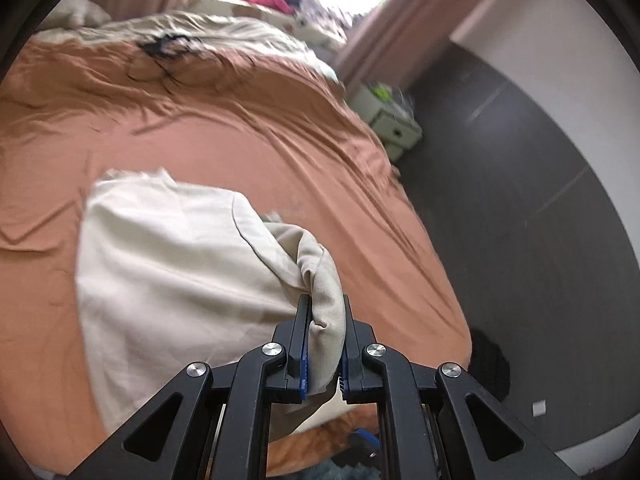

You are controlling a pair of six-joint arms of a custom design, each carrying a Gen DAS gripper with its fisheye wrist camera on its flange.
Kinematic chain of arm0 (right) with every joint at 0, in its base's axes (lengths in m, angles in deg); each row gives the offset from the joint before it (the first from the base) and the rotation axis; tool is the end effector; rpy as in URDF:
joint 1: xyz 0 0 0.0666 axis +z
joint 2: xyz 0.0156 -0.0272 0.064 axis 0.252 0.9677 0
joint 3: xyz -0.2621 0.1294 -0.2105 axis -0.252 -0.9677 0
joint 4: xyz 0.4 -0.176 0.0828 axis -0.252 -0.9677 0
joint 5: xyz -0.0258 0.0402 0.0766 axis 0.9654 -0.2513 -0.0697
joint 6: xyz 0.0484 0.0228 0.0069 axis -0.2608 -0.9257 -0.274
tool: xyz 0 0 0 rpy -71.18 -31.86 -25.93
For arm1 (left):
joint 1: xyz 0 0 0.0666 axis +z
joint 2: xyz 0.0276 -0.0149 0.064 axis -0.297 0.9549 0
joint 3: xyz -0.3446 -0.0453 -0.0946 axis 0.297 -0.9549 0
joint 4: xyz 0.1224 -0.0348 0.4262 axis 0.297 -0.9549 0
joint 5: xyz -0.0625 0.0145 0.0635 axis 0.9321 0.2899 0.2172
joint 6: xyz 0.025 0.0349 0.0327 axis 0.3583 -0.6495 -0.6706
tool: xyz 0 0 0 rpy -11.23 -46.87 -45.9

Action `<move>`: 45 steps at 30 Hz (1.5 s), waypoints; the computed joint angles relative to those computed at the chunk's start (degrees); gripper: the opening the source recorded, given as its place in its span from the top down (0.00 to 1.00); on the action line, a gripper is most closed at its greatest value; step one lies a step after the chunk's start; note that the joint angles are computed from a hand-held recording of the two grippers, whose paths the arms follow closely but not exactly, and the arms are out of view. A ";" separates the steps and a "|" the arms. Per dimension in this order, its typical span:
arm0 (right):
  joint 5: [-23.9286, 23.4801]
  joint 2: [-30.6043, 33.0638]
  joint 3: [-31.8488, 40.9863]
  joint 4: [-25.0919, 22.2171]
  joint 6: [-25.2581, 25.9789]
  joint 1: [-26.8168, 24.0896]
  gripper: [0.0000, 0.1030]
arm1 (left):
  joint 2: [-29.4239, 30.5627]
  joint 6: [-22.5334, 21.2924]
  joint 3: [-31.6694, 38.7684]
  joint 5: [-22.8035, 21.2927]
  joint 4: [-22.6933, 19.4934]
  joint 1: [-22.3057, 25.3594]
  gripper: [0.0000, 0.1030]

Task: Fold large clothes
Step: 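Lower the folded side onto the jacket and open the left gripper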

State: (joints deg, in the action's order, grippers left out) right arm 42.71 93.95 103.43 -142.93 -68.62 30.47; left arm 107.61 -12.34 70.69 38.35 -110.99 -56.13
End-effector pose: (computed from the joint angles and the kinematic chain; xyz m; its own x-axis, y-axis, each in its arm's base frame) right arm 0.2971 0.1034 0.5064 -0.9023 0.2031 -0.3802 -0.1225 0.7248 0.6780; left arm 0.3558 -0.2807 0.6845 -0.7712 -0.3565 -0.5275 -0.0800 0.8762 -0.4752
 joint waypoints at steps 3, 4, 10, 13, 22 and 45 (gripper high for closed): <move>-1.54 -1.30 -1.52 -1.31 0.82 -4.72 0.80 | 3.53 -0.36 2.19 0.65 -0.27 -1.87 0.90; -2.11 -1.38 -1.70 -1.55 1.03 -5.85 0.80 | 4.47 -0.66 2.50 1.24 -0.22 -2.64 0.90; -5.39 -1.29 -2.24 -2.71 2.27 -11.56 0.66 | 6.58 -1.76 1.54 7.60 -2.18 -4.11 0.65; -6.09 -1.12 -2.00 -1.32 1.91 -11.60 0.55 | 3.58 -1.43 -2.26 10.17 0.72 -3.34 0.46; -5.45 7.11 4.47 0.43 4.04 -5.59 0.45 | -8.56 -0.11 -13.40 1.95 -0.95 1.06 0.43; -9.19 36.63 28.09 -11.42 16.41 0.34 0.44 | -29.56 3.53 -41.37 8.14 -0.52 18.85 0.43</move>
State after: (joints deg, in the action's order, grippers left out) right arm 33.52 130.59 131.52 -154.35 -52.21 30.82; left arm 78.05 -8.81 29.32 46.48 -111.51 -37.28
